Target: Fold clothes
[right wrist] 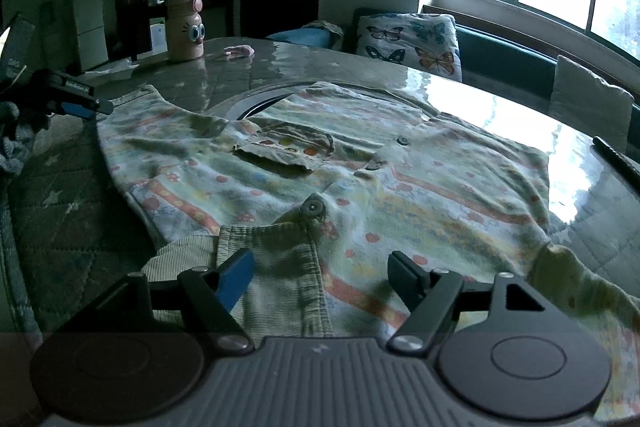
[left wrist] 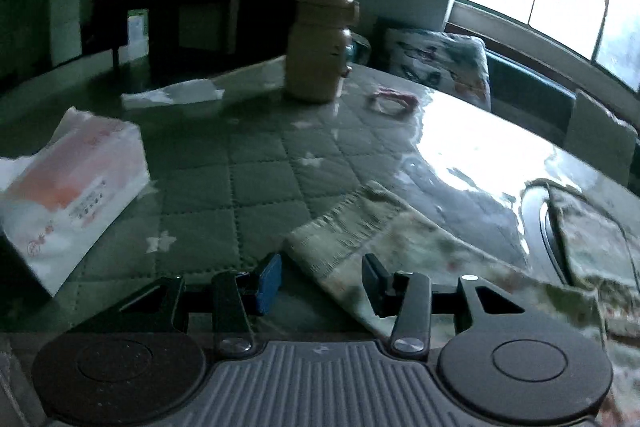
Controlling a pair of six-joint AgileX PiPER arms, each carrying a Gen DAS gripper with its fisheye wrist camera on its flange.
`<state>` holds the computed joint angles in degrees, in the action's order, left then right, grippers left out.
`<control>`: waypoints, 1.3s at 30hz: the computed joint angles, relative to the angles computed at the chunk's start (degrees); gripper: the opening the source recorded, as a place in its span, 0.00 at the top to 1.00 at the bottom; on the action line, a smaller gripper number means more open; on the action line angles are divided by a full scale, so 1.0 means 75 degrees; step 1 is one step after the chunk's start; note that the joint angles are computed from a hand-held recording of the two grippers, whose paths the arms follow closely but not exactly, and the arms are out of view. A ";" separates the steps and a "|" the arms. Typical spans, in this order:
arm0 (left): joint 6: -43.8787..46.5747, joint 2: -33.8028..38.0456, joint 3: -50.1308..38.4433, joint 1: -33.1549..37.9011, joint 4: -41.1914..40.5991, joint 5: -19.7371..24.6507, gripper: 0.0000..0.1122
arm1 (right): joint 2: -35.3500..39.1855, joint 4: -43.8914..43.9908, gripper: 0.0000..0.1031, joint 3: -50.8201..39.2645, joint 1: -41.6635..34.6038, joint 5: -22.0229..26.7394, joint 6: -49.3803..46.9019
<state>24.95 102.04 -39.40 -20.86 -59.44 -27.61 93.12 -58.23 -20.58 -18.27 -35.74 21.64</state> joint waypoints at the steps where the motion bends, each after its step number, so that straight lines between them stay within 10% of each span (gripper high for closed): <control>1: -0.0166 -0.0037 0.0035 0.0064 0.0138 0.0047 0.59 | -0.0007 0.0000 0.26 0.0006 -0.0004 -0.0002 0.0004; 14: -0.0766 0.0009 -0.0003 0.0356 0.0959 0.0155 0.95 | -0.0329 0.0005 0.26 0.0164 0.0015 -0.0076 0.0103; 29: -0.2805 -0.1662 0.0534 -0.2178 0.3577 -0.0290 1.00 | -0.0775 -0.1244 0.32 -0.0032 -0.0843 -0.0300 0.2059; 39: -0.0321 -0.0826 0.0170 -0.2660 0.0301 -0.0753 0.97 | -0.0832 -0.1259 0.32 0.0066 -0.1100 -0.0386 0.2040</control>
